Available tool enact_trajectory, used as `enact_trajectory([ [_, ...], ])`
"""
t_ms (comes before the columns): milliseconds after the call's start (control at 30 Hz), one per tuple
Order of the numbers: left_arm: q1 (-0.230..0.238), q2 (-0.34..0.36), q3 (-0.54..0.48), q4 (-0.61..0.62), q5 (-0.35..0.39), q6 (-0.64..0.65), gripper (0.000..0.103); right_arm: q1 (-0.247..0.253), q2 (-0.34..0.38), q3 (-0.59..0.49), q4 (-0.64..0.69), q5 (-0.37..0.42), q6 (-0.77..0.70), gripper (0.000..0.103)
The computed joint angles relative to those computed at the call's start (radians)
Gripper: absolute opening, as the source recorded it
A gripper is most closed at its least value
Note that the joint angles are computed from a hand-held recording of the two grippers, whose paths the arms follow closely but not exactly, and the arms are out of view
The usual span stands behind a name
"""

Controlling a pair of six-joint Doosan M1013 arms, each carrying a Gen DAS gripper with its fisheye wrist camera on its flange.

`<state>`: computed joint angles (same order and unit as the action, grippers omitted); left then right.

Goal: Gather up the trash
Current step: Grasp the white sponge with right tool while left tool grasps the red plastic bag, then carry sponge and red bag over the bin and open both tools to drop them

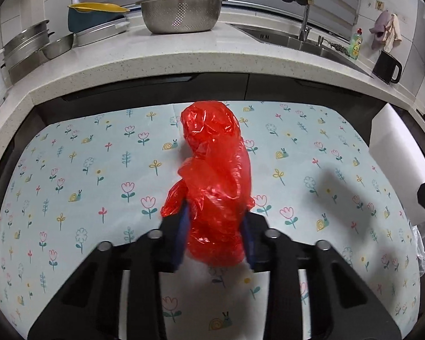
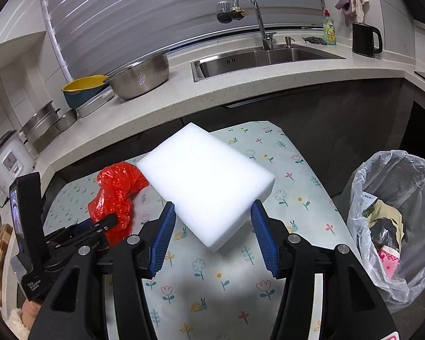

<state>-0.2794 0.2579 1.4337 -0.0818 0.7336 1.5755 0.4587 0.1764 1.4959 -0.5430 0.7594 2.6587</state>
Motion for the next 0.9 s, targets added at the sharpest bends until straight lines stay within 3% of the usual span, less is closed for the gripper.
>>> enact_trajectory([
  [67, -0.003, -0.008, 0.002, -0.010, -0.003, 0.007, 0.014, -0.001, -0.006, 0.005, -0.006, 0.000, 0.007, 0.053],
  [367, -0.041, -0.072, 0.022, -0.061, -0.041, 0.033, 0.012, -0.010, -0.071, 0.051, -0.066, 0.002, 0.076, 0.053],
  [900, -0.221, -0.123, 0.006, -0.112, -0.034, 0.068, 0.012, -0.073, -0.257, 0.191, -0.190, 0.064, 0.208, 0.054],
])
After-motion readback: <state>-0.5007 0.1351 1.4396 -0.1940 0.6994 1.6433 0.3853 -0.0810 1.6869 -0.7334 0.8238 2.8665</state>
